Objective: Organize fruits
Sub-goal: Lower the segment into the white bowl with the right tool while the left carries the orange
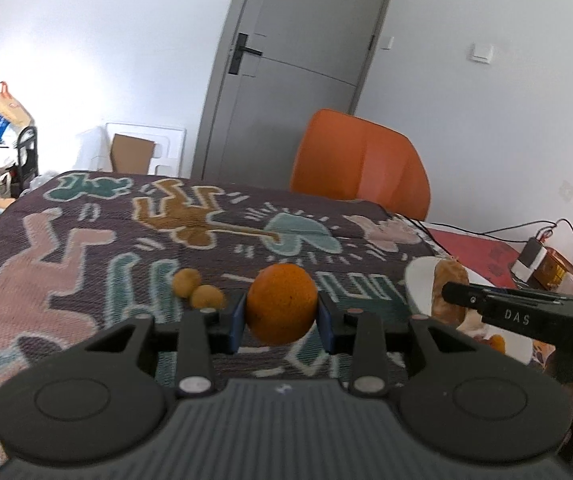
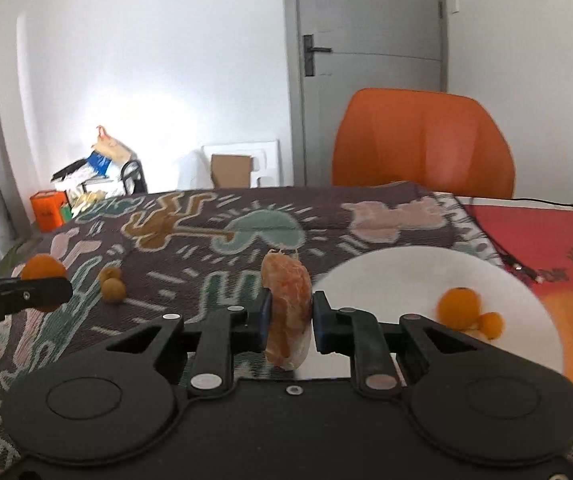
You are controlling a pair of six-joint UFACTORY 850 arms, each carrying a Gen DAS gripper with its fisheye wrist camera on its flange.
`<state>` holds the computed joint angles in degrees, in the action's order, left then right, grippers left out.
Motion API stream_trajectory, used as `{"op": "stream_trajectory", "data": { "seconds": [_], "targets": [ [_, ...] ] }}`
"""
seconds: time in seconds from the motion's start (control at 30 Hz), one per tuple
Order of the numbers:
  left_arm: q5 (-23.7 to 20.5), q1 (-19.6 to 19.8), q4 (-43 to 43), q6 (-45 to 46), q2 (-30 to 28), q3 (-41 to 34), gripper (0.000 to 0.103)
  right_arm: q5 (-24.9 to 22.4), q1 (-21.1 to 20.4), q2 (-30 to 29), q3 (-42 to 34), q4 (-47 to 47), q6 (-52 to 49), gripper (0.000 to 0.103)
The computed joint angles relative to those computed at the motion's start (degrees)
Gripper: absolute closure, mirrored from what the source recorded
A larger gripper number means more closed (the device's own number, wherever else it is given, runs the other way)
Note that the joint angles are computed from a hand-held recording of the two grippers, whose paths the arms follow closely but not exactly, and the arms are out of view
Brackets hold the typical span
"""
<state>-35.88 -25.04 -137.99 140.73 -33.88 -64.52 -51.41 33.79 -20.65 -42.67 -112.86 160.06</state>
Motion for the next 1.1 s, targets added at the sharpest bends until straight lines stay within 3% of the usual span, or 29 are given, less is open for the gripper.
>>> {"op": "stream_trajectory", "data": {
  "seconds": [0.5, 0.83, 0.93, 0.97, 1.0, 1.1],
  "targets": [
    [0.72, -5.2, 0.81, 0.16, -1.25, -2.57, 0.068, -4.98, -1.92, 7.27, 10.25, 6.67, 3.91, 0.084],
    [1.37, -7.75, 1.97, -0.34, -2.58, -4.69, 0.068, -3.01, -3.93, 8.5, 13.2, 6.87, 6.26, 0.084],
    [1.85, -8.35, 2.88, -0.97, -3.23, -5.71, 0.068, -2.13, -4.42, 8.81, 13.78, 4.9, 8.19, 0.073],
    [2.03, -8.57, 3.14, -1.06, -3.44, -6.07, 0.068, -2.87, -4.03, 8.72, 13.84, 5.69, 8.46, 0.062],
    [2.16, -8.75, 3.43, -1.2, -3.64, -6.38, 0.068, -3.65, -3.55, 8.82, 14.06, 6.36, 8.49, 0.058],
    [2.74, -9.47, 4.69, -1.75, -4.51, -7.79, 0.068, -4.67, -2.25, 9.47, 14.97, 7.15, 9.42, 0.058]
  ]
}}
